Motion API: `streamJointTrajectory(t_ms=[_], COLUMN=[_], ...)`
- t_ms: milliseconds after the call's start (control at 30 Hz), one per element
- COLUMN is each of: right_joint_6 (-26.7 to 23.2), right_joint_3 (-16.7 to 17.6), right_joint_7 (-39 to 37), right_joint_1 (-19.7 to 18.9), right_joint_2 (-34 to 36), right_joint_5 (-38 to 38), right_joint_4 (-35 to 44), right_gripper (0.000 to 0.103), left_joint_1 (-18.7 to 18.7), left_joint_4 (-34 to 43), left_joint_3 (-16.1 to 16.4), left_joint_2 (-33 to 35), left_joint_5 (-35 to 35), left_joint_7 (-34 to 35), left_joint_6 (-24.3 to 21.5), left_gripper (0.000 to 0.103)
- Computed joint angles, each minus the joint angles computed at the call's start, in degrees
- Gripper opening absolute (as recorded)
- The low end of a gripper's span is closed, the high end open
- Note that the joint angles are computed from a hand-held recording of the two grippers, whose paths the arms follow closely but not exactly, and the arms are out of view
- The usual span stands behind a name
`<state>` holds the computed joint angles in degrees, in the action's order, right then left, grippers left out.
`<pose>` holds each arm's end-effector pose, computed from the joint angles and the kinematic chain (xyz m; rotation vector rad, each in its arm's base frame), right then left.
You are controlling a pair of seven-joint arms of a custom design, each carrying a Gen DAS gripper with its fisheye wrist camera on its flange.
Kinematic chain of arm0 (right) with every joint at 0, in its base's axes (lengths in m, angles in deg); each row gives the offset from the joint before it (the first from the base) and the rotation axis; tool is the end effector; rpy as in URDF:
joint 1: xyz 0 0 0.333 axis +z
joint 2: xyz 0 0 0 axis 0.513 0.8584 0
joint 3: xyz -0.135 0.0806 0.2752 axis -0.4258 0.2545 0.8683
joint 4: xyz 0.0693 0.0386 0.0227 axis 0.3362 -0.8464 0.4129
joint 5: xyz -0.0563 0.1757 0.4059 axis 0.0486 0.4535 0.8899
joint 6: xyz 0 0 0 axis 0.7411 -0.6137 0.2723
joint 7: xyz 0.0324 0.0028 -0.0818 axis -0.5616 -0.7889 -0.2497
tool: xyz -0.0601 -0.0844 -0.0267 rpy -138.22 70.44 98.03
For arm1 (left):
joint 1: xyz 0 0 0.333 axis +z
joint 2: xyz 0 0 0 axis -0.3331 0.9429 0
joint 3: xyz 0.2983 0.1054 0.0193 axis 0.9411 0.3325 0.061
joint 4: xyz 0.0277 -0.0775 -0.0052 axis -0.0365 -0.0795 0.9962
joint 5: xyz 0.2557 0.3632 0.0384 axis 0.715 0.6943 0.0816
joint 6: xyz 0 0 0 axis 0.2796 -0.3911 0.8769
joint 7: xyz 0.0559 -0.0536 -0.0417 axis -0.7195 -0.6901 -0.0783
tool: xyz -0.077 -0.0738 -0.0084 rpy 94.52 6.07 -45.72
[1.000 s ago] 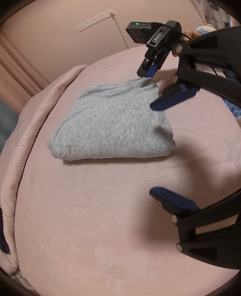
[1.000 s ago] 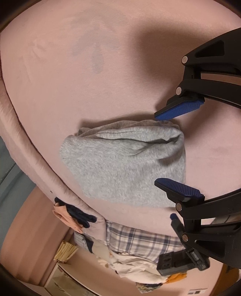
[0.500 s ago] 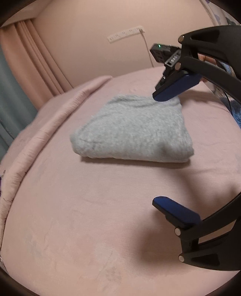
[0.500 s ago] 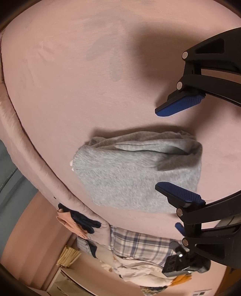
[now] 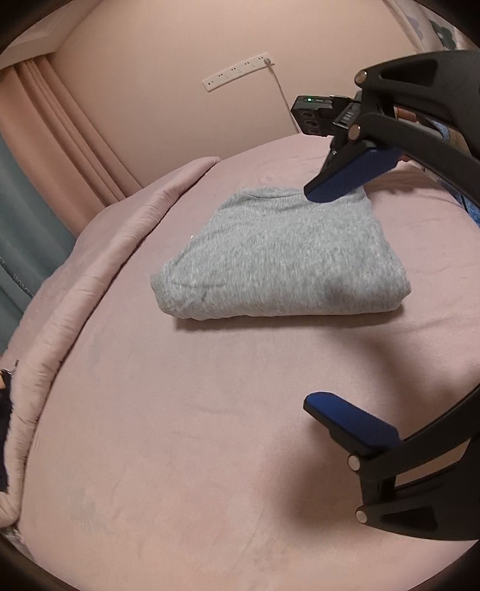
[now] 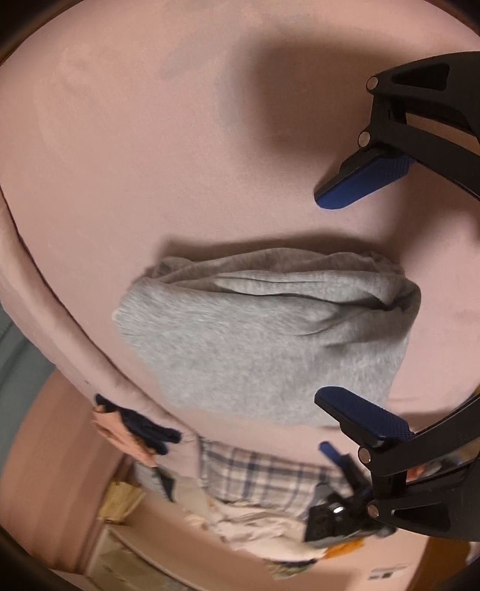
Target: Fold small clothes
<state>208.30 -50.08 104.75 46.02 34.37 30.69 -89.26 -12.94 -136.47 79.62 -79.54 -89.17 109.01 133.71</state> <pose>0.6071 0.2040 0.4089 -1.4617 1.8101 0.2069 0.6605 -0.0167 0.4266 1.8723 -1.9280 1.2928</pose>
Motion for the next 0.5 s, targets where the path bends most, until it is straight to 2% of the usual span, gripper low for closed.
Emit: streamJointTrajectory(t_ms=[100,200,367,500], right_joint_6=[-0.15,-0.61,-1.12,-2.19], right_joint_3=[-0.25,-0.38,-0.05,0.03], right_joint_7=[1.46,3.75,3.73,5.25], right_joint_1=[-0.13,-0.43,-1.18,-1.36], right_joint_2=[0.59,1.58,2.23,3.41], right_joint_5=[-2.66,-5.19,-6.26,-8.94], right_joint_4=[0.79,2.02,2.61,4.15], right_gripper=[0.096,0.096,0.097,0.097], left_joint_1=[0.14,0.07,0.41,0.46], left_joint_4=[1.4,1.8,3.29,4.51], left_joint_3=[-0.07,-0.36,-0.83,-1.35], left_joint_2=[1.45,1.96,3.64,5.31], left_joint_5=[0.73,2.41,4.02,5.56], left_joint_7=[-1.81,-2.96,-3.41,-5.78], left_joint_6=[-1.04,-0.05,-1.17,-0.04], left_gripper=[0.102,0.102,0.102,0.101])
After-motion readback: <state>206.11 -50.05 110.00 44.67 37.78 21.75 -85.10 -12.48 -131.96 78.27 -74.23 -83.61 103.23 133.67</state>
